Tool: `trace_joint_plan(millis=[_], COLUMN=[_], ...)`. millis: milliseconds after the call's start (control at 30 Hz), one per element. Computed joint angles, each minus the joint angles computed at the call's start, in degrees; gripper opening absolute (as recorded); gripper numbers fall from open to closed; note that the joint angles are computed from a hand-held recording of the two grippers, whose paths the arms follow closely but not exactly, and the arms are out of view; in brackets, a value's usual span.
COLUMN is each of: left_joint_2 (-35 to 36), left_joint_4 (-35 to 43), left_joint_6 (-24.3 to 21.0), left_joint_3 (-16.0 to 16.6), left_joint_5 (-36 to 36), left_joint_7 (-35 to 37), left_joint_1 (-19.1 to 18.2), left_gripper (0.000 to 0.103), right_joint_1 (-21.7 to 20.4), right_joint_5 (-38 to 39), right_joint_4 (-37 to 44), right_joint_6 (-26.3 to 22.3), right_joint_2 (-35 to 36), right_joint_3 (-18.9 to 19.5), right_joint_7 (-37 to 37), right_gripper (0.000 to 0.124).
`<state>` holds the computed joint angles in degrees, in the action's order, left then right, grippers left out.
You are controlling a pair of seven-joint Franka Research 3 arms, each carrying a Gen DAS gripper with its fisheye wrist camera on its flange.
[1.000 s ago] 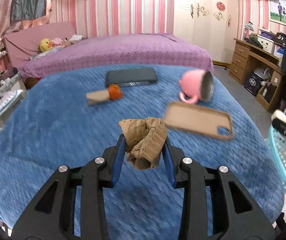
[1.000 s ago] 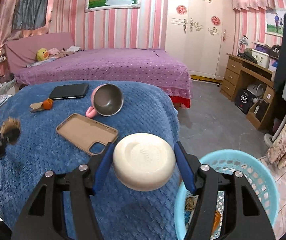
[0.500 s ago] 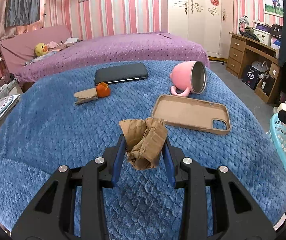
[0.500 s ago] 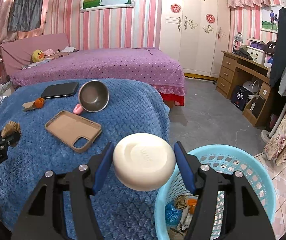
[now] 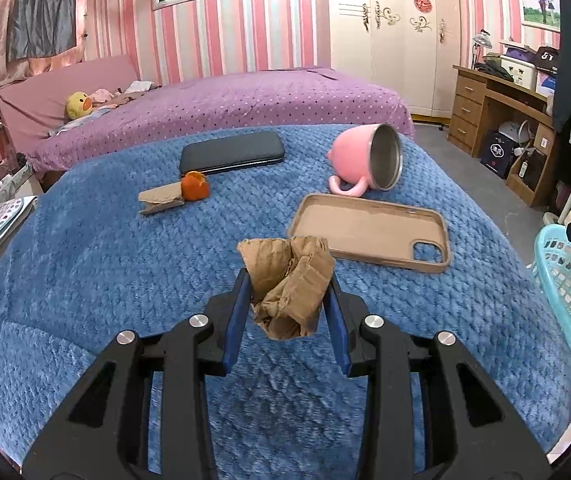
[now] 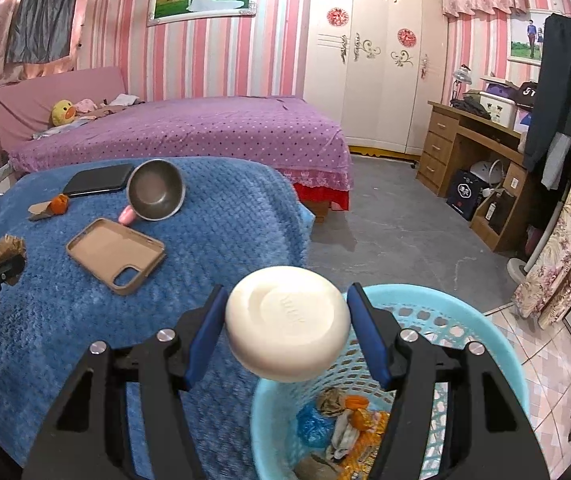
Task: Collect trash
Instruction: 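Carry the brown paper scrap and white lid over the blue basket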
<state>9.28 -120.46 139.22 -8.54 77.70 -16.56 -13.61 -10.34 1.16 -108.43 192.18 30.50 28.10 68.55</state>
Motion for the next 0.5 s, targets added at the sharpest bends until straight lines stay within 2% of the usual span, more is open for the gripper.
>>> trace_joint_plan(millis=[133, 300, 500], left_joint_2=[0.8, 2.6, 7.0], left_joint_4=[1.2, 3.9, 10.7], left_joint_6=[-0.3, 0.3, -1.3], left_joint_3=[-0.3, -0.3, -0.1], left_joint_5=[0.3, -0.2, 0.4], left_joint_7=[0.5, 1.1, 4.0], left_joint_1=[-0.7, -1.7, -4.9], left_gripper=[0.035, 0.035, 0.035], right_joint_1=[-0.4, -2.7, -2.8], right_joint_5=[0.0, -0.7, -2.2], right_joint_4=[-0.1, -0.3, -0.2], right_joint_6=[0.5, 1.2, 2.2], right_joint_2=[0.0, -0.1, -0.3], right_joint_3=[-0.9, -0.4, -2.8], right_joint_7=[0.1, 1.1, 2.8], right_gripper=[0.061, 0.061, 0.061])
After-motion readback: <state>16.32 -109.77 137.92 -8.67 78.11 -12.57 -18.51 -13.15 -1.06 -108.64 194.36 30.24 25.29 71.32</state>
